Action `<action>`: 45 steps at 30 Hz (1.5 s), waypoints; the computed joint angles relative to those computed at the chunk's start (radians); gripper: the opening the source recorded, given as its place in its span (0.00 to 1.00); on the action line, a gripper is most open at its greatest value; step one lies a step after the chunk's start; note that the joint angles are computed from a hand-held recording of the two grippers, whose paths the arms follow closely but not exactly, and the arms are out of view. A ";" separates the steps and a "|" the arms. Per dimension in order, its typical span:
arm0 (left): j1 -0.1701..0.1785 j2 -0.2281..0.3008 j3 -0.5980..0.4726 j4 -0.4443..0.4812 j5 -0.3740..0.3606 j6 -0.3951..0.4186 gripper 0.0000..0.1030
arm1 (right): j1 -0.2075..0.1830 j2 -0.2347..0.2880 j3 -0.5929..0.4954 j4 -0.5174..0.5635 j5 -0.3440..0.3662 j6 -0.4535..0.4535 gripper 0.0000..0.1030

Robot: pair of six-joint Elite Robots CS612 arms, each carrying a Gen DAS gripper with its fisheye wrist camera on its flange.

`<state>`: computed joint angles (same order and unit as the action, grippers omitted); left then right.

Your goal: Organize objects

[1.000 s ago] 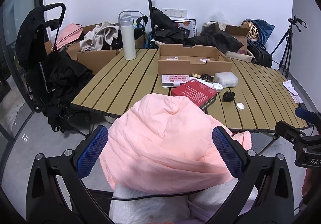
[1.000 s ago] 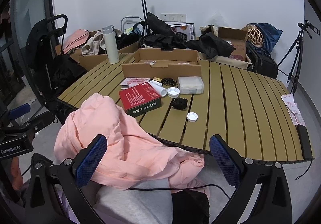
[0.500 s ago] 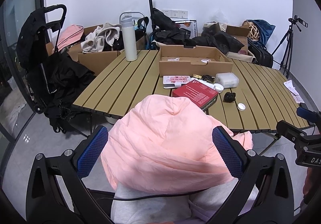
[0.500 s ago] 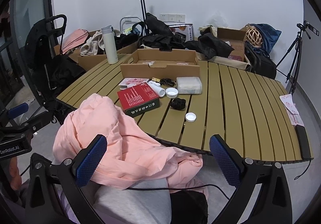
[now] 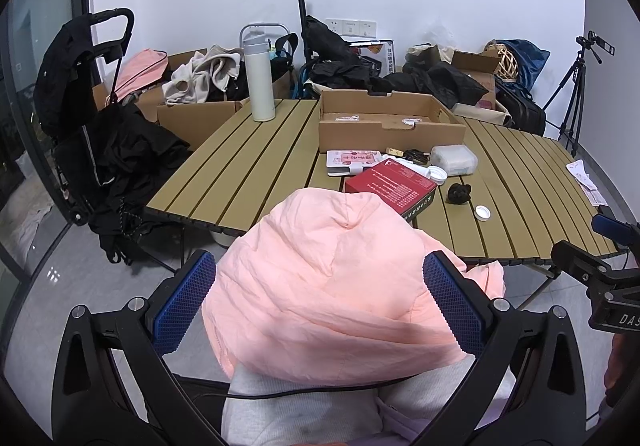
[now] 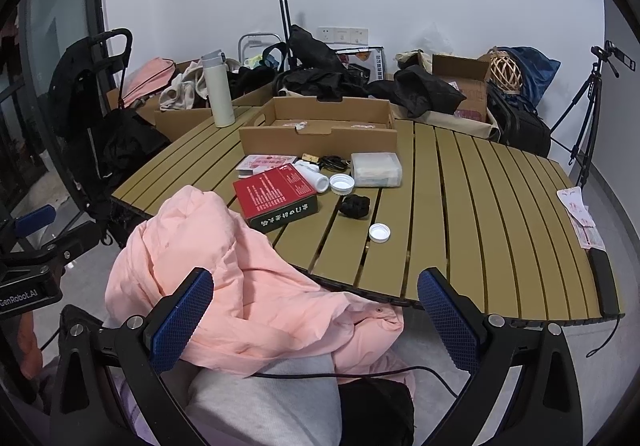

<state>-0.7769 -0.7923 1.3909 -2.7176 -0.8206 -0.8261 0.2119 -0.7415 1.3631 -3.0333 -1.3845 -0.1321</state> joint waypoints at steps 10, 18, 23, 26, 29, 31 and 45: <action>0.000 -0.001 0.002 -0.002 -0.002 0.002 1.00 | 0.001 0.000 -0.002 0.006 -0.004 0.000 1.00; 0.000 -0.001 0.001 -0.001 -0.002 0.003 1.00 | 0.001 0.000 -0.001 0.006 -0.009 -0.001 1.00; 0.001 -0.002 0.002 0.000 -0.005 0.003 1.00 | 0.001 -0.001 -0.002 0.010 -0.006 -0.002 1.00; 0.001 -0.002 0.006 -0.009 -0.010 0.005 1.00 | 0.002 -0.001 -0.003 0.007 -0.006 -0.004 1.00; 0.010 0.000 0.007 -0.026 -0.041 0.011 1.00 | -0.002 0.005 -0.005 -0.009 0.012 0.001 1.00; 0.019 0.011 0.004 -0.064 -0.058 0.039 1.00 | -0.005 0.021 -0.014 -0.058 0.011 0.027 1.00; 0.089 0.147 -0.175 -0.191 -0.203 0.311 1.00 | -0.010 0.171 -0.231 0.094 -0.032 -0.019 1.00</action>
<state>-0.6878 -0.6457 1.2155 -2.9091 -1.0232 -0.5150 0.2022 -0.5709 1.1321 -2.9388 -1.4163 -0.1511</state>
